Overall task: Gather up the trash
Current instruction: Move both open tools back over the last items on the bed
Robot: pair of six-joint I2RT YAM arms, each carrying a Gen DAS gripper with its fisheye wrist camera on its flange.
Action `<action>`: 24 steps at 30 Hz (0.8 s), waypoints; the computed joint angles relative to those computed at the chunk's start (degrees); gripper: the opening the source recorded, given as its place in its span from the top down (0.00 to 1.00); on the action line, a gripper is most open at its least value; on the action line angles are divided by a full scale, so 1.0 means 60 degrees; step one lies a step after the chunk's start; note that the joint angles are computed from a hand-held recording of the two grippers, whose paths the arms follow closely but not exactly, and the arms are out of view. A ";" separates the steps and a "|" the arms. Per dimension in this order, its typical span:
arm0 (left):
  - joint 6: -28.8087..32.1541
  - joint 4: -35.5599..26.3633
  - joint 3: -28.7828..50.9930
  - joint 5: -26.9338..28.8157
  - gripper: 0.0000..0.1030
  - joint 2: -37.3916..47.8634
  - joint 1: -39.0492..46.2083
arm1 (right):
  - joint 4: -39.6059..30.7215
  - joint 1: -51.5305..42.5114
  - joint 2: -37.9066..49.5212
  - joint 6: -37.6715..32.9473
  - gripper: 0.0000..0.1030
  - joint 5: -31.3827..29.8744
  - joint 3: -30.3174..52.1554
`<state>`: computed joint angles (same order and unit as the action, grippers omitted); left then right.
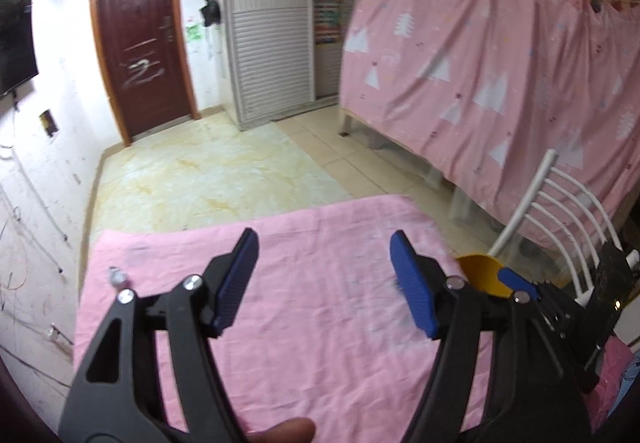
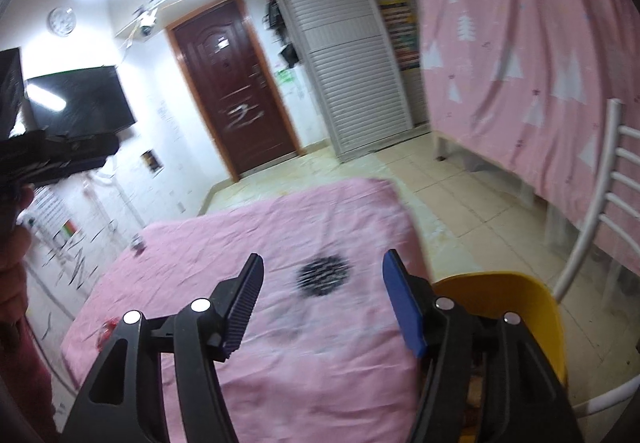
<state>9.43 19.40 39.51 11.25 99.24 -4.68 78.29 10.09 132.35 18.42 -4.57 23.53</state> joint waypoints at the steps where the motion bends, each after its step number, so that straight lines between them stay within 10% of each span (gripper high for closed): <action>1: 0.0085 0.0006 0.0015 0.0037 0.37 0.0026 0.0196 | -0.0113 0.0206 -0.0022 0.0031 0.45 0.0047 0.0063; 24: 0.1734 -0.1765 0.3897 0.0750 0.32 0.3337 0.4412 | -0.6249 0.5147 0.0106 0.0073 0.44 0.0599 0.4819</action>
